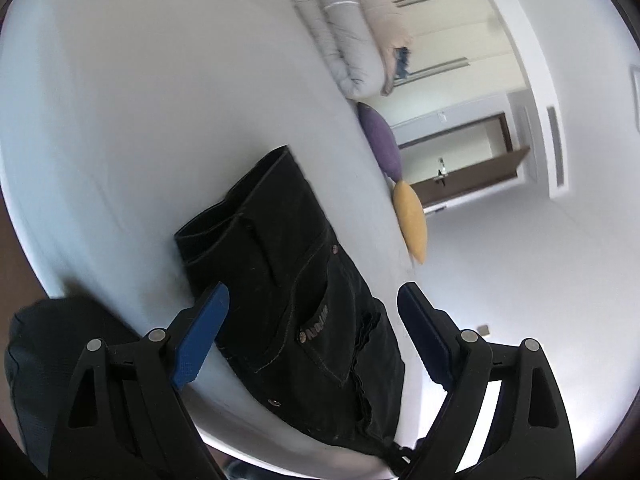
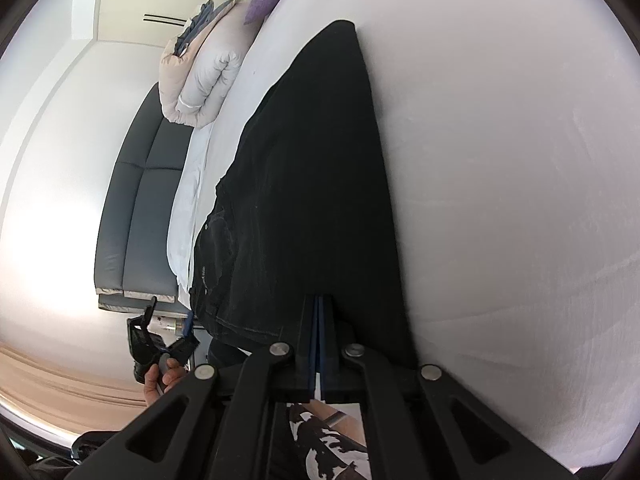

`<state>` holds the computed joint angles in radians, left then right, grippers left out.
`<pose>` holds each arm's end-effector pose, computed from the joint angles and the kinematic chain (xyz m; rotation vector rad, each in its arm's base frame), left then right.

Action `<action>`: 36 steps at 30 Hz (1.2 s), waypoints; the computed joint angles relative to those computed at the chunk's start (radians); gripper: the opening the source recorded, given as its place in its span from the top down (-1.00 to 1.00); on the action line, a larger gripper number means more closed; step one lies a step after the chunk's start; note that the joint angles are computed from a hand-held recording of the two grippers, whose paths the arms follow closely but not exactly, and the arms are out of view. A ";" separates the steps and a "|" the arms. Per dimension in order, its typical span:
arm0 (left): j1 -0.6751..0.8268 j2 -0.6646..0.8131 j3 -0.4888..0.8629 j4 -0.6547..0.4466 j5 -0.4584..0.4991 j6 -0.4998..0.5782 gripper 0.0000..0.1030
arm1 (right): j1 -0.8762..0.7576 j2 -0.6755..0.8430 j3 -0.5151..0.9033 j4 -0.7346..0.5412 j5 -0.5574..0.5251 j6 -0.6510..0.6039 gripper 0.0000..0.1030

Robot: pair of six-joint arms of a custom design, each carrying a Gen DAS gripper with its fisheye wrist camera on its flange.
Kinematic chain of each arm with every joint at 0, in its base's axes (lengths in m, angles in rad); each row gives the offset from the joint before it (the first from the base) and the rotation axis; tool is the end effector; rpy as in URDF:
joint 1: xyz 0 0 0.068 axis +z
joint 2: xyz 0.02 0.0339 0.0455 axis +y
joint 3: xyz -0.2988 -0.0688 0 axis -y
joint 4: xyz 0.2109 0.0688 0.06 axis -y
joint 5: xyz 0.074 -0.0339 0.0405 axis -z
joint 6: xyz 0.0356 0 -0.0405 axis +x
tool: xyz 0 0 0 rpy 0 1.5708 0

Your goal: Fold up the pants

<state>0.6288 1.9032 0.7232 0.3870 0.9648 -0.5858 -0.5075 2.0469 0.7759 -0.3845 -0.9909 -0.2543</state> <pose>0.2756 0.1642 0.1566 -0.8395 2.0085 -1.0956 0.2493 -0.1045 0.1021 0.3779 2.5089 1.3125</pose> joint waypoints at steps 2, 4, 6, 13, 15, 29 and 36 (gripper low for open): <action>0.011 0.011 0.020 -0.029 0.003 0.005 -0.67 | -0.004 -0.007 -0.004 0.003 -0.008 0.007 0.97; 0.026 0.020 0.021 -0.048 -0.018 -0.022 -0.67 | -0.010 -0.013 -0.004 -0.004 -0.027 0.012 0.80; 0.049 0.020 -0.006 -0.010 -0.033 -0.073 -0.67 | -0.005 -0.038 -0.007 -0.003 -0.041 0.030 0.54; 0.055 0.070 0.037 -0.067 0.003 -0.004 -0.67 | 0.031 -0.083 0.003 0.008 -0.036 0.082 0.30; 0.033 0.068 0.018 -0.029 0.001 -0.035 -0.67 | 0.044 -0.101 0.008 -0.005 -0.043 0.081 0.30; -0.047 0.095 0.186 -0.319 -0.131 -0.012 -0.61 | 0.172 -0.201 0.067 -0.008 -0.091 0.165 0.30; -0.043 0.137 0.195 -0.249 -0.085 -0.080 -0.58 | 0.238 -0.224 0.080 0.042 -0.111 0.235 0.30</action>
